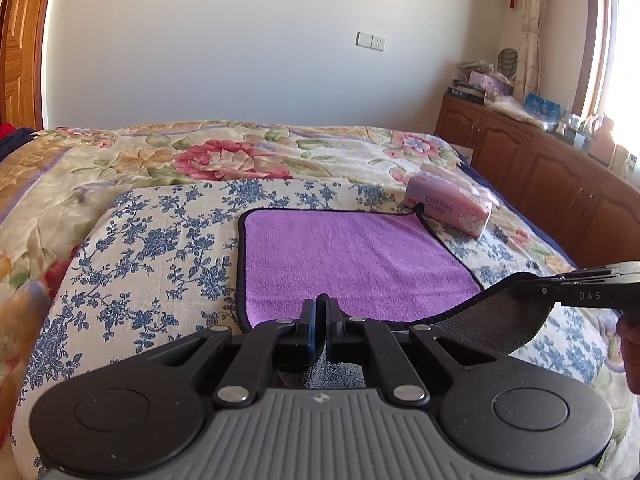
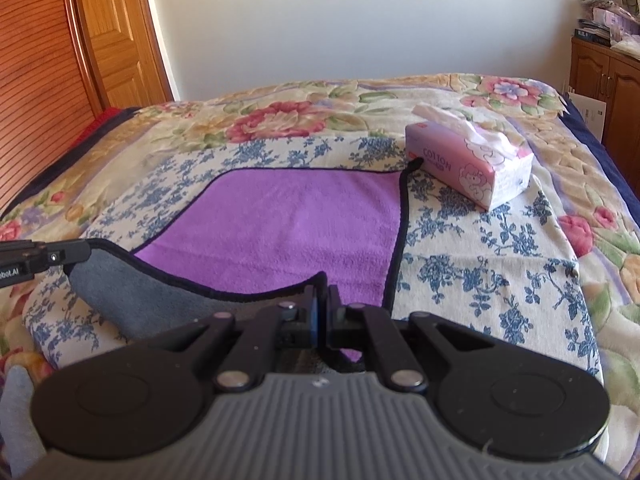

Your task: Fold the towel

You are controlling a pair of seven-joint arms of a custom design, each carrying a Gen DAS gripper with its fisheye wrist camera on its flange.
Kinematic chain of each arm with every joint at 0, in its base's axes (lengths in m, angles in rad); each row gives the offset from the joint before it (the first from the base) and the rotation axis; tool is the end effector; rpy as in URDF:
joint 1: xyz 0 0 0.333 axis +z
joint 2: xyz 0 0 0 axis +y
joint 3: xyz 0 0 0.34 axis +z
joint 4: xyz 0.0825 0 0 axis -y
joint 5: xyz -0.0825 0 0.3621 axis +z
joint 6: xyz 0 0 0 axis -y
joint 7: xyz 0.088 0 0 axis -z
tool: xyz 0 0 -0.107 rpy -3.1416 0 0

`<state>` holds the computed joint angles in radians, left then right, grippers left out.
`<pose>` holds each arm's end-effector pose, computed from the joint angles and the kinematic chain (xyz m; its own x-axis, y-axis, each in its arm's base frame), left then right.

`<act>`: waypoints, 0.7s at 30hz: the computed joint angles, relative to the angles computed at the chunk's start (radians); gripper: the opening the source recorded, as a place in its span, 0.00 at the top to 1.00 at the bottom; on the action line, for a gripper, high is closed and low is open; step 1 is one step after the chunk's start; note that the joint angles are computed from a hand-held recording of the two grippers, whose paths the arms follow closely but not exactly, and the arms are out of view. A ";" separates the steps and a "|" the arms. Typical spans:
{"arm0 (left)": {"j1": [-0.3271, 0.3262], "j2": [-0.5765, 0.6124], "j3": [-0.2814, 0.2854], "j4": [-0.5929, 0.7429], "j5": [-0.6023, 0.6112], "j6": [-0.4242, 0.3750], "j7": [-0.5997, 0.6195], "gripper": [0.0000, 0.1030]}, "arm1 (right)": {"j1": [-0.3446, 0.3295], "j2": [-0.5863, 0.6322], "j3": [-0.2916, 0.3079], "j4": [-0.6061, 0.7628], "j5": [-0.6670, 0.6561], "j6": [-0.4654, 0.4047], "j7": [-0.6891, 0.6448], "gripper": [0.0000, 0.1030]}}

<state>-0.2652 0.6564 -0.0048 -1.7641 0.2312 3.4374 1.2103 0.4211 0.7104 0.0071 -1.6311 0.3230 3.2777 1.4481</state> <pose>0.6764 -0.2138 0.3511 -0.2454 -0.9569 0.1554 -0.5532 0.0066 -0.8330 0.6836 0.2751 0.3474 0.2673 -0.9539 -0.1365 -0.6107 -0.0581 -0.7897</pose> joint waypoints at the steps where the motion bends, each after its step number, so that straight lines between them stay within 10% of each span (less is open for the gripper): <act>1: 0.006 0.000 -0.007 0.001 0.000 0.005 -0.003 0.95 | 0.000 0.001 0.000 0.002 0.000 0.006 -0.001 0.96; 21: -0.033 0.011 0.033 0.055 -0.042 0.034 0.046 0.95 | -0.028 0.035 0.029 0.071 -0.006 0.051 -0.051 0.96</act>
<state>-0.2985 0.6673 0.0282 -1.7095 0.1888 3.4716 1.2558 0.3934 0.7453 0.0359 -1.5596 0.3166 3.3292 1.3969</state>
